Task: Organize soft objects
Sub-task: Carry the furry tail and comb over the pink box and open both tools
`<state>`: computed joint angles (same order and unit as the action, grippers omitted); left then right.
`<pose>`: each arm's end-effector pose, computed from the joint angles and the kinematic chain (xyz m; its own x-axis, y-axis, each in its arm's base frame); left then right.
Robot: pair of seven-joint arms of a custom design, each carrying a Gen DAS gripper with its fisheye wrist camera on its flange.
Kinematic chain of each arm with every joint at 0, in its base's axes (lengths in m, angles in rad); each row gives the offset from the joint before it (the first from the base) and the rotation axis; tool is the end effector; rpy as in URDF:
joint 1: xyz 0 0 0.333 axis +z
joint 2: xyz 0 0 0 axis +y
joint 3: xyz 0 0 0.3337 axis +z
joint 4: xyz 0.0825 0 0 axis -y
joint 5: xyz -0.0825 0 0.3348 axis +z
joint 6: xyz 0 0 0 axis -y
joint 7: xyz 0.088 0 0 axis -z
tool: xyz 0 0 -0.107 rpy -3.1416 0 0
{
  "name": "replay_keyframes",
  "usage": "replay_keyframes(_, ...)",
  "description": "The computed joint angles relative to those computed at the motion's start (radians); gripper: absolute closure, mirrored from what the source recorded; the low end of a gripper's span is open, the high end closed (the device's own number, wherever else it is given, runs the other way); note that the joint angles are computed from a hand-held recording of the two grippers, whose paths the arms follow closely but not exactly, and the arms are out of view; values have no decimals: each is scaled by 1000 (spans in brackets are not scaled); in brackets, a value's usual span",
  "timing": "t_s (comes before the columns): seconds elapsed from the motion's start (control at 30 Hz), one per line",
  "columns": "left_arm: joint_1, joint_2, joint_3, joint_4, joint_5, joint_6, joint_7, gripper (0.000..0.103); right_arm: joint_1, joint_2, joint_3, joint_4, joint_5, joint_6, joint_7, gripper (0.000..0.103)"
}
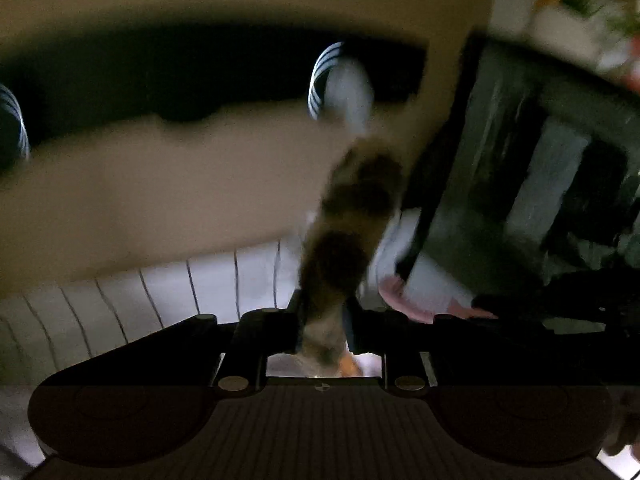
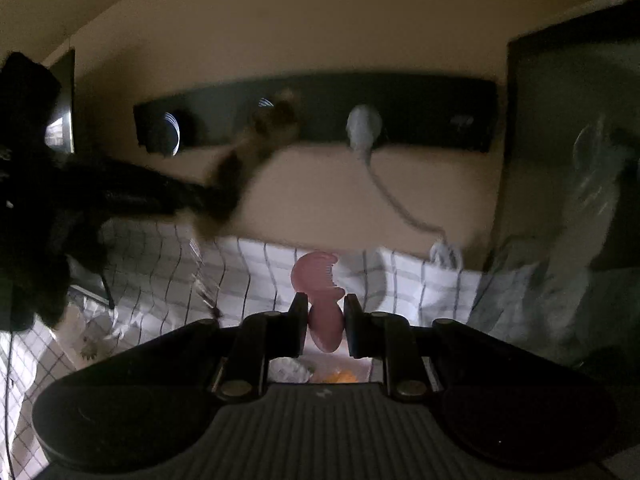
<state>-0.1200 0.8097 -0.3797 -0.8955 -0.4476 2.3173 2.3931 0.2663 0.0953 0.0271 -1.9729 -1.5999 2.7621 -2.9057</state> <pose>0.7284 -0.2485 0.5285 -0.8220 -0.5555 0.1252 -0.4274 0.4567 -0.7802 0.5268 0.2026 0.5062 -0.1348 -0.9908 -0.0127 -0.4292 0.0699 -0.9005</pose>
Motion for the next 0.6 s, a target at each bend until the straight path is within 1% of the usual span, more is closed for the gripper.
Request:
replay_keyframes(0.03, -10, -6, 27, -26, -14, 18, 14, 80, -3, 20, -2, 6, 10, 12, 0, 84)
replay_keyframes(0.07, -2, -22, 20, -84, -9, 73, 28, 80, -4, 35, -4, 8, 25, 23, -5, 84)
replay_keyframes(0.1, 6, -25, 12, -107, 5, 94, 23, 80, -5, 55, -6, 14, 48, 34, -18, 84)
replay_keyframes(0.13, 7, -22, 17, -113, 9, 99, 9, 80, -4, 73, -10, 20, 65, 39, -28, 84)
replay_keyframes(0.3, -7, 16, 74, -92, 74, 63, -146, 82, 6, 157, -44, 59, 140, 82, -84, 84)
replay_keyframes(0.33, 0, 20, 79, -90, 83, 40, -177, 82, 8, 171, -53, 69, 156, 86, -98, 84)
replay_keyframes(0.4, 28, 22, 60, -110, 70, -6, -202, 82, 11, 196, -70, 90, 196, 99, -131, 84)
replay_keyframes(0.43, 50, 4, 42, -163, 50, 4, -184, 82, 12, 209, -77, 103, 223, 108, -152, 84)
replay_keyframes(0.47, 59, -15, 33, -217, 37, 38, -162, 82, 14, 225, -87, 116, 244, 117, -169, 84)
replay_keyframes(0.53, 72, -58, 24, -322, 18, 132, -121, 81, 22, 256, -105, 148, 285, 132, -204, 84)
replay_keyframes(0.57, 75, -66, 20, -344, 7, 168, -119, 81, 20, 278, -107, 169, 322, 151, -233, 84)
replay_keyframes(0.6, 80, -62, 14, -337, -3, 175, -126, 81, 20, 289, -110, 177, 351, 164, -258, 84)
